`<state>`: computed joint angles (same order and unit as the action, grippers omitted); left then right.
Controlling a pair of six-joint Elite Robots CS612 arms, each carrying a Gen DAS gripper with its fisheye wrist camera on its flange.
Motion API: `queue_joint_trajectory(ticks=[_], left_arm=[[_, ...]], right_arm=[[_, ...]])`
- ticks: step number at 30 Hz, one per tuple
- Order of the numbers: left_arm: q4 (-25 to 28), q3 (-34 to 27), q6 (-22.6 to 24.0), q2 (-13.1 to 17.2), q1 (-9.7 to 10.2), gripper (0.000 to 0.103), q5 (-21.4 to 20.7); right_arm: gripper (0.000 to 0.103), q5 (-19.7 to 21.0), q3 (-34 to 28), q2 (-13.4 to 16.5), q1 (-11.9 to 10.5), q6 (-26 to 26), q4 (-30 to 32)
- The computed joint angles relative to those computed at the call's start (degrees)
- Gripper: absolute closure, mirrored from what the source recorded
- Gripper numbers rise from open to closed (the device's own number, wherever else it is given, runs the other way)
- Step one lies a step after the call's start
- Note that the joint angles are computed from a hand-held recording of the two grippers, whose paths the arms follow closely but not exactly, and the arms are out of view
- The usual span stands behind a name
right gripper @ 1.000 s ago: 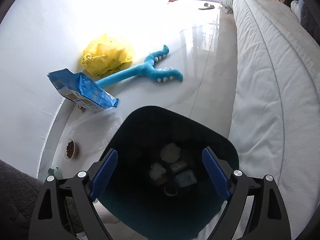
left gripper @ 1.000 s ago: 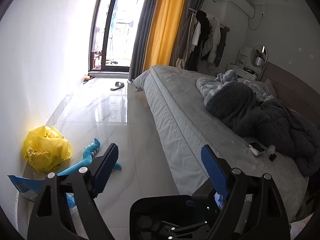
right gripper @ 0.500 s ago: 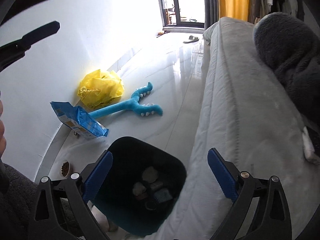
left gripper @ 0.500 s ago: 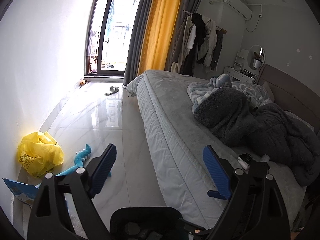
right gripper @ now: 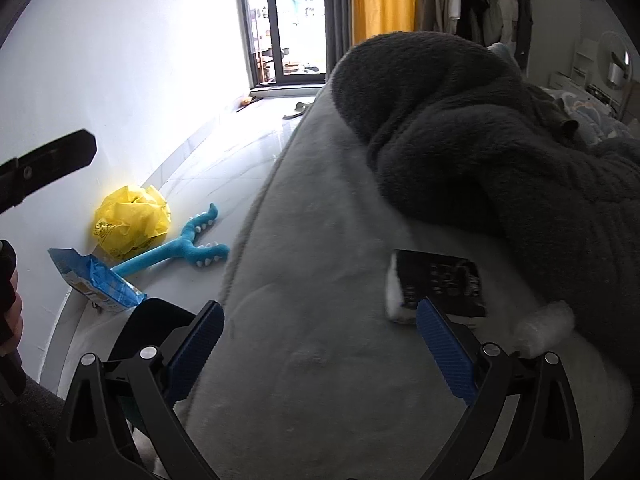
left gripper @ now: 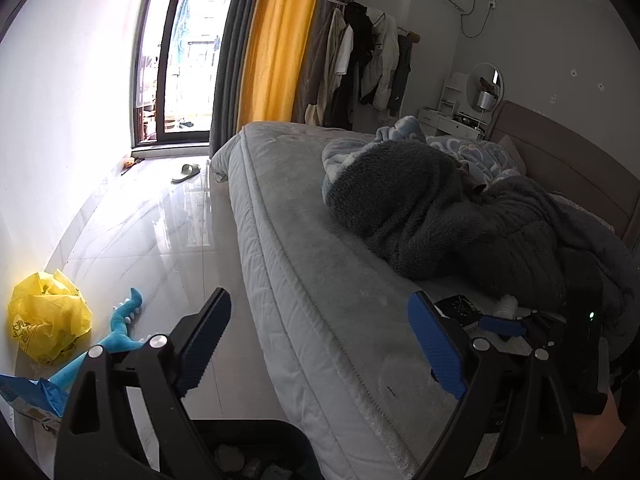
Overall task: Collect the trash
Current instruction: 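Move both grippers back to the items on the bed, then grasp the black Face tissue pack with the left gripper while the right grasps bubble wrap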
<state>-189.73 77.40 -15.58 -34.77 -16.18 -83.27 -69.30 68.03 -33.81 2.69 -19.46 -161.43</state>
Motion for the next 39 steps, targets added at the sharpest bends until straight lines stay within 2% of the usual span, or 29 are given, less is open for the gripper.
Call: queue_joint_trajectory(ticks=[3,9,13,20,25,35,36,37,38,39], left_arm=[[2.2,-1.6,-0.3,0.9,-0.34,0.011,-1.6],[4.9,-4.3,1.1,2.4,-1.12,0.011,-3.5],[7.0,-6.6,2.0,3.6,-1.42,0.011,-4.7],[11.1,-10.8,3.3,5.8,-1.84,0.011,-6.3],[13.8,-13.8,2.0,7.3,-1.71,0.011,-9.4],[17.9,-18.5,0.5,9.9,-2.20,0.010,-12.6],[18.4,-19.0,0.4,10.2,-2.30,0.010,-13.0],[18.9,-19.3,0.4,10.4,-2.41,0.010,-13.3],[19.4,-19.7,0.4,10.5,-2.55,0.010,-13.6],[19.8,-19.9,0.5,10.7,-2.67,0.010,-13.8]], right_arm=[[0.005,-2.0,-0.3,0.2,-0.8,-0.5,-1.3],[0.005,-3.1,-1.5,1.0,-2.8,0.6,-2.5],[0.005,-2.2,-3.4,1.8,-4.0,3.7,-1.3],[0.005,-4.0,-6.9,3.8,-4.9,5.7,2.5],[0.005,-4.7,-8.5,4.6,-5.2,5.5,5.4],[0.005,-5.1,-10.9,6.2,-5.7,5.3,11.1],[0.006,-5.4,-10.9,6.3,-5.8,5.3,11.0],[0.015,-5.4,-10.8,6.3,-5.8,5.4,11.0],[0.029,-4.5,-10.7,6.2,-6.0,5.7,11.1],[0.034,-3.2,-10.3,6.1,-6.2,6.3,11.0]])
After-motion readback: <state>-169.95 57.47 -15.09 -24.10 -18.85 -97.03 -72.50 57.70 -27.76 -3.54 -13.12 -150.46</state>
